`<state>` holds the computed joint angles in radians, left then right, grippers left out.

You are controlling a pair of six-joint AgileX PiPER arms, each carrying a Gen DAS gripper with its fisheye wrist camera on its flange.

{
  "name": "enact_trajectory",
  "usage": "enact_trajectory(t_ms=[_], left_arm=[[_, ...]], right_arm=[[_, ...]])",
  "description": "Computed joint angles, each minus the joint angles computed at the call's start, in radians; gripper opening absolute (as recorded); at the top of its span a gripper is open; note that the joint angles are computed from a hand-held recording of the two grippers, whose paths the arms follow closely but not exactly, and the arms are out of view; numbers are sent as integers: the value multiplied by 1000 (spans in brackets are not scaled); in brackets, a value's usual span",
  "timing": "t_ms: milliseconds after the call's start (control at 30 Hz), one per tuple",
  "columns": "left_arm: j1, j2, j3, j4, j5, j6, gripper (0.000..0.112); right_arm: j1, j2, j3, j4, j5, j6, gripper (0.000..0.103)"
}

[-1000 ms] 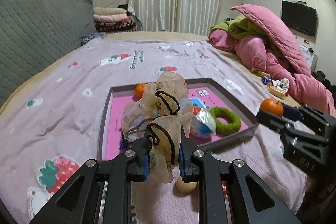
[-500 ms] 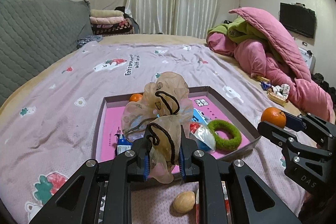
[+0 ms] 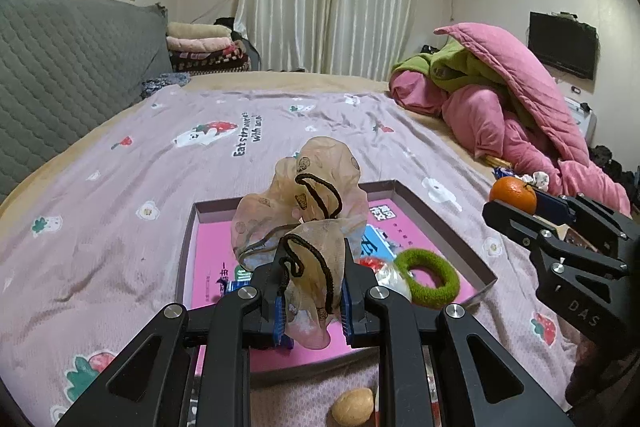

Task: Organize objects
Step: 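Carry the mesh pouch over the tray with the left tool while the right tool carries the orange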

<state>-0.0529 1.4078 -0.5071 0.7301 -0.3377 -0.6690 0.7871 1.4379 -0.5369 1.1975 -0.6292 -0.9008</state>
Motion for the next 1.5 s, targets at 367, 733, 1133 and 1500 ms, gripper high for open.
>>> enact_trajectory(t_ms=[367,733,1133,1500], left_arm=[[20,55,-78,66,6,-71,21],[43,157,-167,269,-1,-277,21],[24,203,-182,347,23,-347,22],[7,242,-195,508,63,-518,22]], right_arm=[[-76,38,-53,-61,31,10,38],[-153,89,-111,-100,71,-11,38],[-196,114,-109,-97,129,-12,38],[-179,188,-140,-45,189,-84,38]])
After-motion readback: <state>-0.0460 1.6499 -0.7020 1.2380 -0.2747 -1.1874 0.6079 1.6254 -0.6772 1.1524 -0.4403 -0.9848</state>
